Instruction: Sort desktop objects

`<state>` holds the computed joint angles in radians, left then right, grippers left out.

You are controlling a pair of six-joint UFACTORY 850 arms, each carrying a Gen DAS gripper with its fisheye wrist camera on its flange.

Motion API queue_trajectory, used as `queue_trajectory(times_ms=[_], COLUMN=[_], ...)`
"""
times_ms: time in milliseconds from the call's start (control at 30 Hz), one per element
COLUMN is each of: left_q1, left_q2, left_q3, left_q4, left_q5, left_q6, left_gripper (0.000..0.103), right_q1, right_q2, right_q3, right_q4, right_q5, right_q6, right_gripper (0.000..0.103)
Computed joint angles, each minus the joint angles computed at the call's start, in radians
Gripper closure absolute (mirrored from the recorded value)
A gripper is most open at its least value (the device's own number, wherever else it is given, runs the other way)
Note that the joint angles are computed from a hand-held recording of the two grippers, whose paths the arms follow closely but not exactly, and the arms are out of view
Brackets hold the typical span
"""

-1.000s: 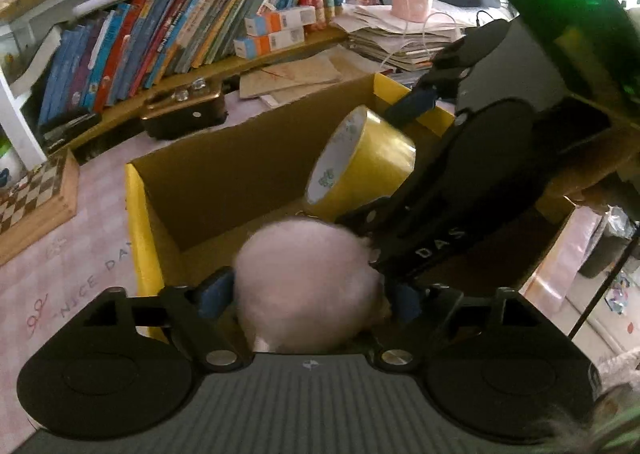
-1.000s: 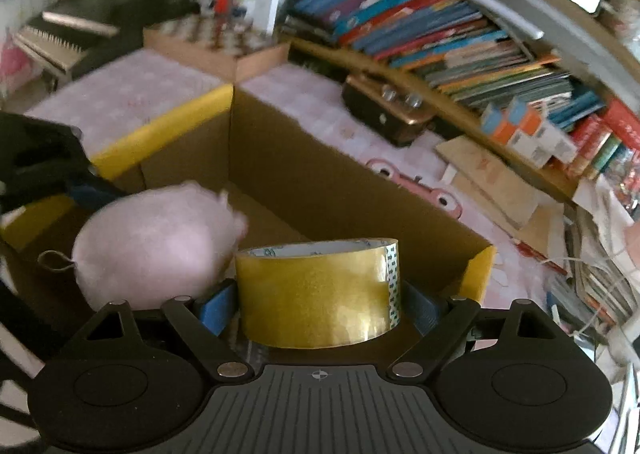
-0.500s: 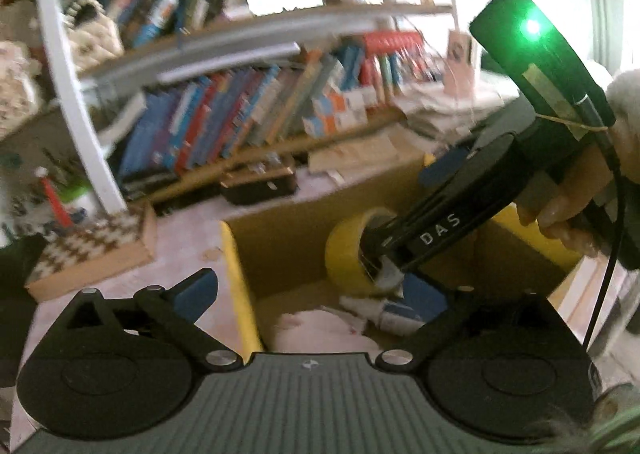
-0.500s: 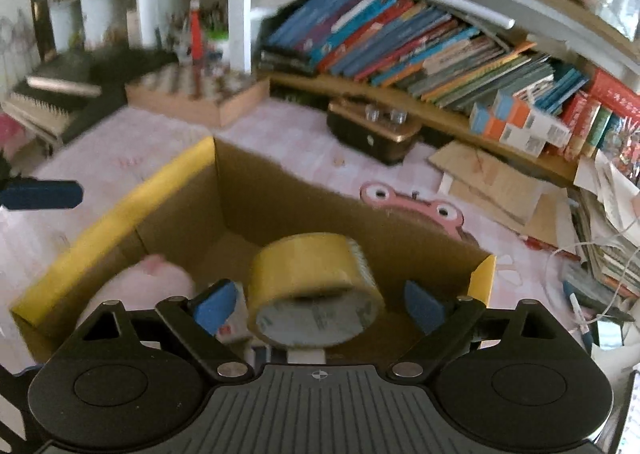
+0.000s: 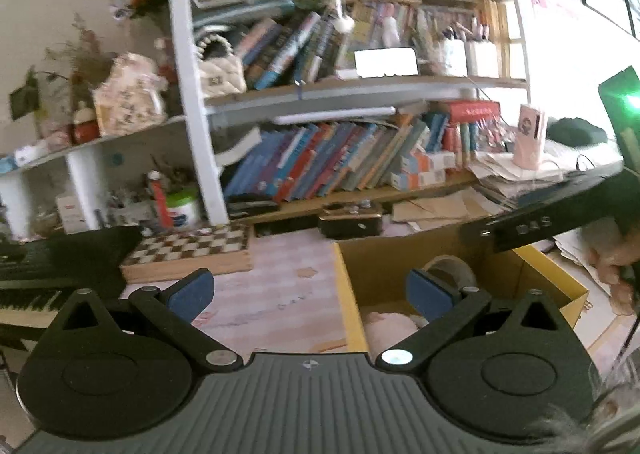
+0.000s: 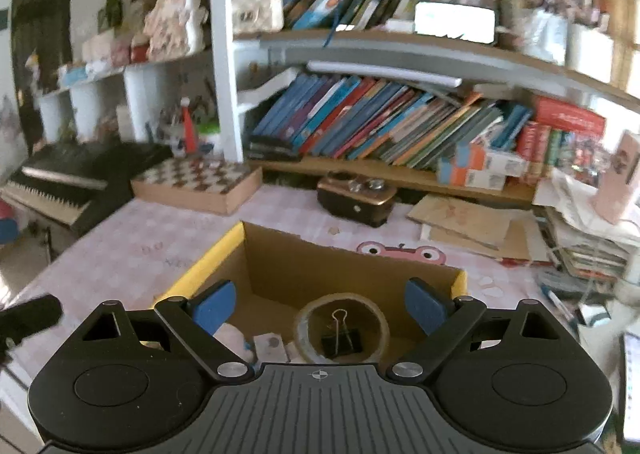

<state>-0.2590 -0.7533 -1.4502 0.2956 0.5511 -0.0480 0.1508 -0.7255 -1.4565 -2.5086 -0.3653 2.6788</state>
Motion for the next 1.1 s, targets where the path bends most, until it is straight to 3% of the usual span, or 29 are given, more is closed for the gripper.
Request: queue_trajectory(times_ms=[200,567,833,1100], left_q1=[0.044,0.140,0.193,0.228], left_q2=[0.072,0.164,0.197,0.221], left_q3=[0.120,0.332,0.422,0.483], left_q4=[0.005,0.162,0.158,0.138], left_q5=[0.059,0.202,0.193,0.157], left_q6=[-0.027,-0.127,-0.126,-0.134], left_gripper=[0.000,0.000,0.000,0.000], right_q1=[0.068,0.231,0.345,0.431], right_q2=[0.083,0.148,0.154,0.148], right_q3=[0.152,0.305,0.356,0.380], right_q4=[0.134,0.375,0.538,0.623], right_q5=[-0.183,-0.349,-0.436,-0.455], right_q6=[0.014,0.007,0.014,0.016], right_gripper=[0.009,0.009,0.009,0.009])
